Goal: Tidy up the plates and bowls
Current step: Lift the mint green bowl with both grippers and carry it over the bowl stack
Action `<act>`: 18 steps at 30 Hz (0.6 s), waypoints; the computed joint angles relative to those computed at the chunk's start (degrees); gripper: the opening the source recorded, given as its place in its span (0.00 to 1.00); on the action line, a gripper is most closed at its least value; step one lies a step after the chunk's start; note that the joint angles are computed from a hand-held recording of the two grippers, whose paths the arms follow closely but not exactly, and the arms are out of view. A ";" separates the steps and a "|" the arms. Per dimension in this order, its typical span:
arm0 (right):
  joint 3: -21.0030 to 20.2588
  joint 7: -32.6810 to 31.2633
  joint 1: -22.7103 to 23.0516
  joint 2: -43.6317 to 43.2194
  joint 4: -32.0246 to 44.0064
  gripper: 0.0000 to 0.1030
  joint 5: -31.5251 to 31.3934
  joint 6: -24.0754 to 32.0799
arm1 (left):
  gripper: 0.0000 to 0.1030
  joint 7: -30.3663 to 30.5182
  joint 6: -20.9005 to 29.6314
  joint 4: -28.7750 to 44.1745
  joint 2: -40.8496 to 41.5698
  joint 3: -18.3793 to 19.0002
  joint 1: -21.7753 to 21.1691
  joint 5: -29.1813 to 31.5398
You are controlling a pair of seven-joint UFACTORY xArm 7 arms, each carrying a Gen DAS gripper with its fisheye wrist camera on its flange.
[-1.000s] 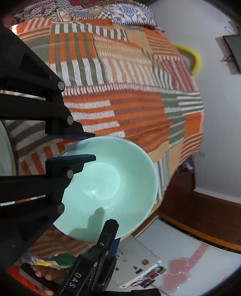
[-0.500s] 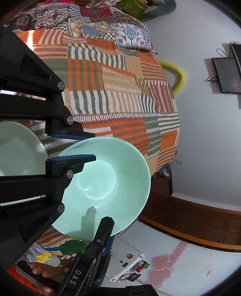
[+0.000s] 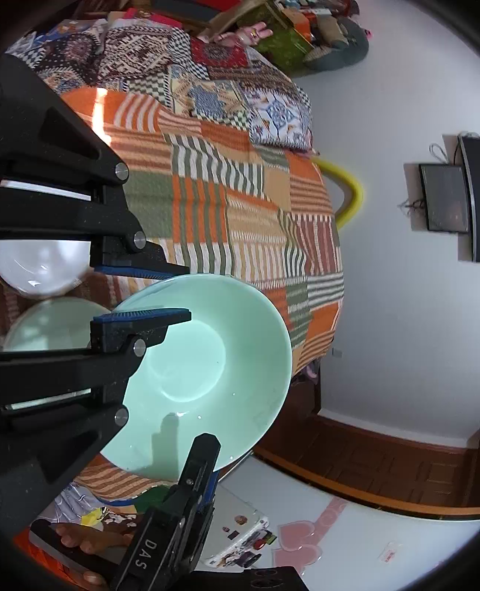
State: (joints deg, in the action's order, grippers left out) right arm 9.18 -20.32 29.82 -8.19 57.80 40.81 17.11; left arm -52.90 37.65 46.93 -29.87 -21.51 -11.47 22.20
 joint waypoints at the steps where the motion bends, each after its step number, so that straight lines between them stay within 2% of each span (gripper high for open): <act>1: 0.32 0.08 0.24 -0.22 -0.26 0.26 -0.08 -0.27 | 0.14 -0.11 0.39 -1.07 -1.57 0.36 -0.25 -0.28; 10: 2.30 0.04 3.45 0.57 0.03 0.26 -0.10 -1.39 | 0.14 0.75 3.78 -9.42 -13.70 1.52 -0.65 -4.41; 18: 4.21 1.43 5.28 1.87 0.17 0.26 -1.81 -1.97 | 0.14 1.75 6.70 -14.28 -21.06 1.84 -0.27 -7.71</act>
